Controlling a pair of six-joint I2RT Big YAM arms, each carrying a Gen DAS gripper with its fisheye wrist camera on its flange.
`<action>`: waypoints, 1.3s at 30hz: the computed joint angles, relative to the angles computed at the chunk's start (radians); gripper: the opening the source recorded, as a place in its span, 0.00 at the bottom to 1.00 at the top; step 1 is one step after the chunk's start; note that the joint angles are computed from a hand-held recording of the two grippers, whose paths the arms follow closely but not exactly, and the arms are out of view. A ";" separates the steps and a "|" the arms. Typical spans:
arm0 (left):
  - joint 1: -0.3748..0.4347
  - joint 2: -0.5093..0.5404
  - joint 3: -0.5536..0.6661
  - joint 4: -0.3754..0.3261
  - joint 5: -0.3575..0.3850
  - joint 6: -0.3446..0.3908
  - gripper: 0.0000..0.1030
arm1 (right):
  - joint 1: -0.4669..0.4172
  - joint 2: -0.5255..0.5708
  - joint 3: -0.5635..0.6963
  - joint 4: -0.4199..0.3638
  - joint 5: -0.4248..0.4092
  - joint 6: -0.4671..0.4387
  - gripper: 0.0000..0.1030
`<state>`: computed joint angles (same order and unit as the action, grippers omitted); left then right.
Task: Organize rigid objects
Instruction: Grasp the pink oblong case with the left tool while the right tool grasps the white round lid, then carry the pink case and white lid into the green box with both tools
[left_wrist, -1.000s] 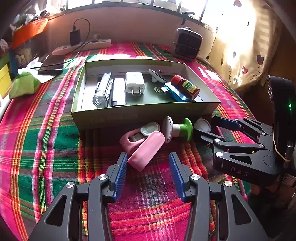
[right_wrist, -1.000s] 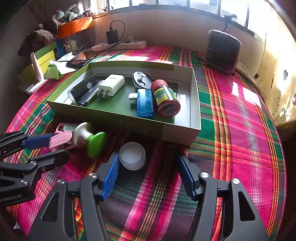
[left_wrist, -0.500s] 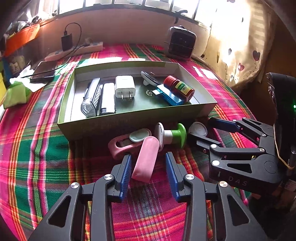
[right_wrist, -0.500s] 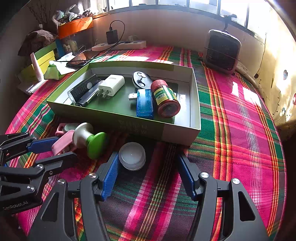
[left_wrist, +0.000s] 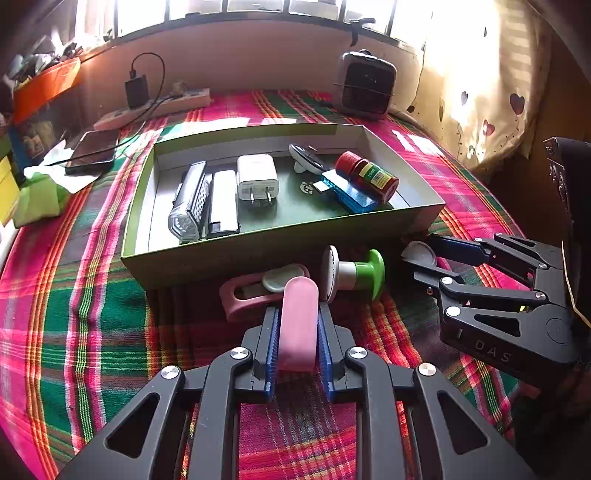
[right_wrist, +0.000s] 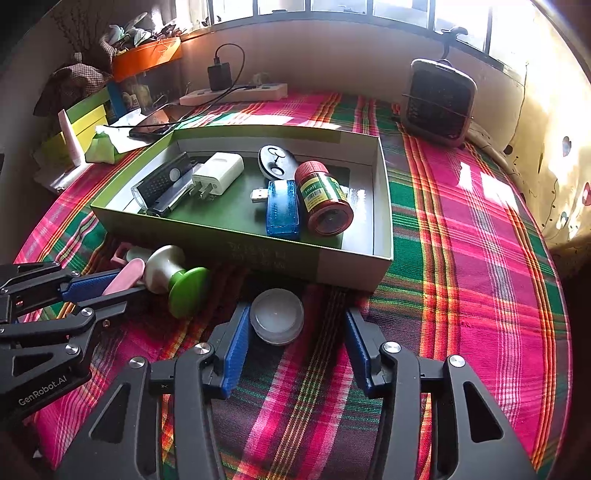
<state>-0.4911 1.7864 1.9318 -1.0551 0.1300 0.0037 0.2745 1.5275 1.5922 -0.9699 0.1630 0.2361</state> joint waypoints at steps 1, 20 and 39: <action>0.000 -0.001 -0.001 0.001 0.001 0.000 0.17 | 0.000 0.000 0.000 0.001 0.000 -0.001 0.39; 0.006 -0.011 -0.012 0.009 0.007 -0.011 0.17 | 0.002 -0.010 -0.011 0.008 0.003 0.009 0.28; 0.013 -0.041 0.014 0.016 0.014 -0.026 0.17 | 0.001 -0.056 0.004 0.026 0.026 0.015 0.28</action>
